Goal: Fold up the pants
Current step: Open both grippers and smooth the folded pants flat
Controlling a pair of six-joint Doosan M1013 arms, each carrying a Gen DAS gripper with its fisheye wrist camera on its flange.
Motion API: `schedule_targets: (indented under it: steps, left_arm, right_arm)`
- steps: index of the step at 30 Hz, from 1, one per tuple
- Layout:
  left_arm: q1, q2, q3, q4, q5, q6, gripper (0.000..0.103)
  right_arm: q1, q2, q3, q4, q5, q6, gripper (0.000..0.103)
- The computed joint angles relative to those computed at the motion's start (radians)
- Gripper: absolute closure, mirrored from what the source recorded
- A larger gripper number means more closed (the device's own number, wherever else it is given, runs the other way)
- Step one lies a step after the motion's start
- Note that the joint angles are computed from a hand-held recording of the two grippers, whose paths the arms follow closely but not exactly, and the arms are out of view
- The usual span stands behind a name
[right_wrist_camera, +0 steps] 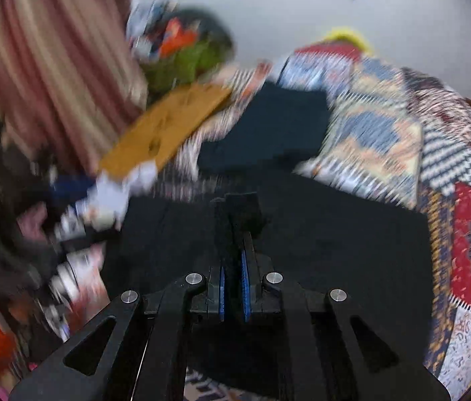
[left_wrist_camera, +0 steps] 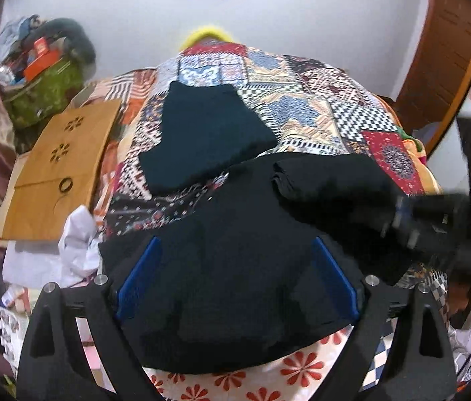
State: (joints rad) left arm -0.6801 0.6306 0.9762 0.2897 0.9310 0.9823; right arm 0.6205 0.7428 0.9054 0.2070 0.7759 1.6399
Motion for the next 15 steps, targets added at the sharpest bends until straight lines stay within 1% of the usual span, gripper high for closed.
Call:
schedule_targets:
  steps: [2,3,4,5,6,7,9,11,12,15]
  left_arm:
    - [0.002,-0.001,0.003,-0.001,0.005,-0.012,0.011]
    - [0.004,0.003,-0.002,-0.002,0.010,-0.018,0.011]
    - [0.004,0.005,-0.005,-0.001,0.012,-0.021,0.011]
    - [0.005,0.009,-0.011,-0.002,0.016,-0.024,0.011]
    - [0.005,0.016,-0.026,-0.005,0.022,-0.022,0.011]
    - [0.004,0.022,-0.038,-0.007,0.027,-0.019,0.011]
    - [0.002,0.038,-0.070,-0.010,0.036,-0.006,0.011]
    - [0.000,0.051,-0.097,-0.012,0.037,0.009,0.011]
    - [-0.001,0.065,-0.125,-0.022,0.045,0.030,0.011]
    - [-0.004,0.109,-0.207,-0.056,0.063,0.085,0.011]
  right_arm:
    - [0.011,0.021,-0.023,-0.029,0.078,-0.018,0.091]
    - [0.015,0.023,-0.022,-0.044,0.094,-0.023,0.087]
    - [0.016,0.017,-0.012,-0.048,0.092,-0.034,0.076]
    - [0.011,0.011,-0.005,-0.020,0.095,-0.063,0.069]
    - [0.005,0.004,0.001,0.016,0.100,-0.095,0.056]
    - [0.001,-0.007,0.013,0.039,0.090,-0.111,0.054]
    - [-0.007,-0.037,0.050,0.054,0.041,-0.128,0.053]
    - [-0.016,-0.063,0.076,0.037,0.000,-0.113,0.053]
    - [-0.027,-0.081,0.097,0.026,-0.034,-0.096,0.053]
    - [-0.044,-0.113,0.132,-0.039,-0.096,-0.013,0.053]
